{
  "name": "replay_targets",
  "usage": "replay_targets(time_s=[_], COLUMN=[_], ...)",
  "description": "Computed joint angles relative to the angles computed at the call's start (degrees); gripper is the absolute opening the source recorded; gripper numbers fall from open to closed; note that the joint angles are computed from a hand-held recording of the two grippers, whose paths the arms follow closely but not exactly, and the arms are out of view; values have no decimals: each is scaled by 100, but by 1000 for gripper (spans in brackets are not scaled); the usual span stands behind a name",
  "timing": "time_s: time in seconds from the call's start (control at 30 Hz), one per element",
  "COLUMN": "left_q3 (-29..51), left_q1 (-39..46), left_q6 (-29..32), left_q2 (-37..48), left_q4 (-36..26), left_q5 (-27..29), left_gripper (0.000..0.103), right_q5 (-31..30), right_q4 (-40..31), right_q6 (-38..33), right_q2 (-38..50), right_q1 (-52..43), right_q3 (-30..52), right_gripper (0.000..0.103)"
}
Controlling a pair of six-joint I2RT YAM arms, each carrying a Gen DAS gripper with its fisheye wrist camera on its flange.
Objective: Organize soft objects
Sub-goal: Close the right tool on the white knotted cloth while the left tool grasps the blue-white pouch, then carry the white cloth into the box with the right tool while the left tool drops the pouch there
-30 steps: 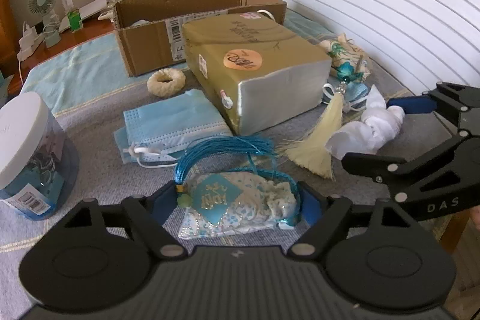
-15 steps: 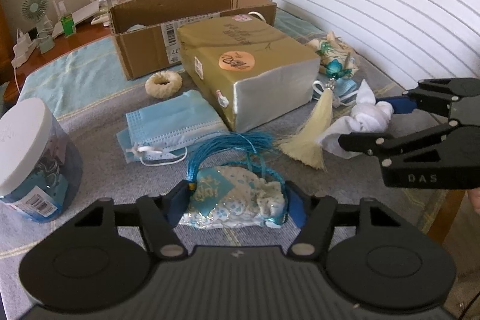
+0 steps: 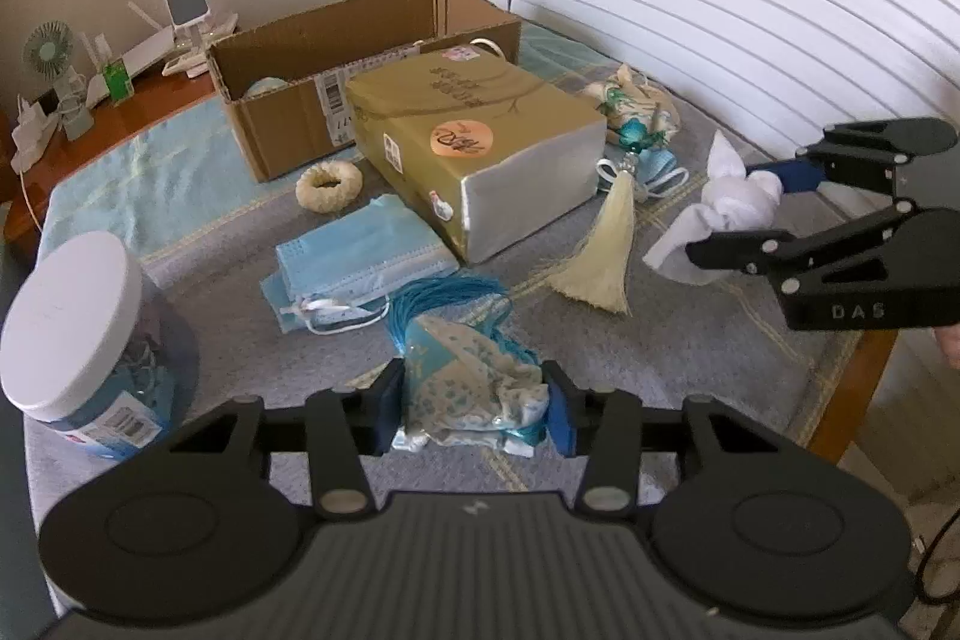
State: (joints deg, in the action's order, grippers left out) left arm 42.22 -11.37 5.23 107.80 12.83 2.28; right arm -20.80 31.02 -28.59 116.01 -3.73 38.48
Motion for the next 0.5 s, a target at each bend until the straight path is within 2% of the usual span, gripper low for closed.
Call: replay_targets(time_s=[0.37,0.5], left_q3=[-54,83], left_q1=[66,53], left_q6=[356,404], left_q2=[-772,-896], left_q4=[-524,-541], left_q5=[233,224], left_gripper=[45,45], right_q5=[-397,-509], right_q4=[-272,-273], right_q6=[-17,128], right_q2=[-629,-836], right_q1=[-189,-227], right_q3=[-231,-239], right_gripper=[62,62])
